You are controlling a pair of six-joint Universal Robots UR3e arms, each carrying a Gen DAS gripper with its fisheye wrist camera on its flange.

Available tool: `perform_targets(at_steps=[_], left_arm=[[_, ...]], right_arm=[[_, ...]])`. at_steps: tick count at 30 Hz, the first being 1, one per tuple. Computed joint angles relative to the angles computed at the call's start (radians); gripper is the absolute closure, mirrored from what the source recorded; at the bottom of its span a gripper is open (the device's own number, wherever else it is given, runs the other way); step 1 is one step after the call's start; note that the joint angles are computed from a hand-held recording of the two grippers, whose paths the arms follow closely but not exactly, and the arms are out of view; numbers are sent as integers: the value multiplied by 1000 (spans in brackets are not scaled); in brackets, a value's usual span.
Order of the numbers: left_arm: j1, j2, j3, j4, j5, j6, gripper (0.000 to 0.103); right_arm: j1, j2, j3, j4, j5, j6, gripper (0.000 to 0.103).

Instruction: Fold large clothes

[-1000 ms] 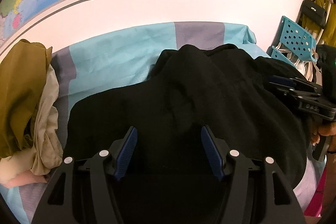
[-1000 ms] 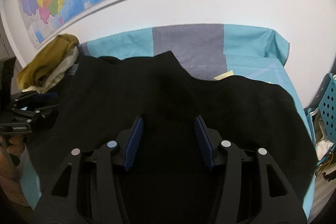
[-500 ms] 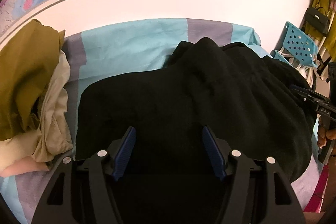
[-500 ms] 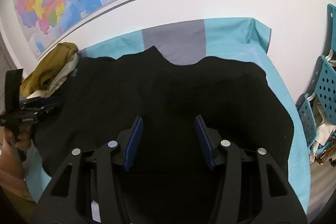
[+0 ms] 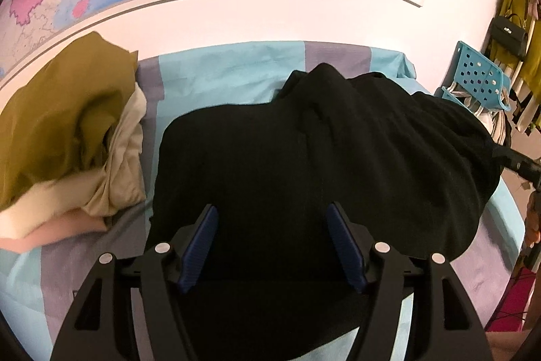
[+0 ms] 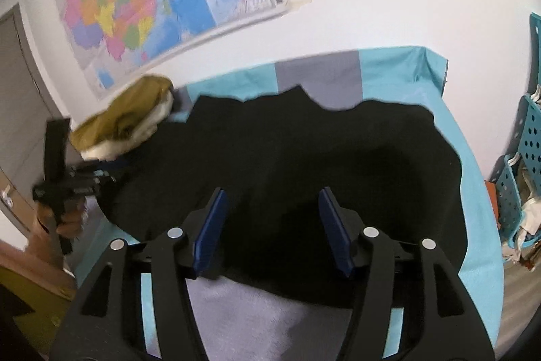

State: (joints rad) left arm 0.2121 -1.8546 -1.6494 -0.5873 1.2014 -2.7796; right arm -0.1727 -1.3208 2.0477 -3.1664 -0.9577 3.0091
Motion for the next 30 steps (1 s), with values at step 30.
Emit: perform_targets(at_steps=[30], left_arm=[[334,346,-293,-685,-359,386,36]], right_arm=[[78,-42,114,-162,-23,27,28]])
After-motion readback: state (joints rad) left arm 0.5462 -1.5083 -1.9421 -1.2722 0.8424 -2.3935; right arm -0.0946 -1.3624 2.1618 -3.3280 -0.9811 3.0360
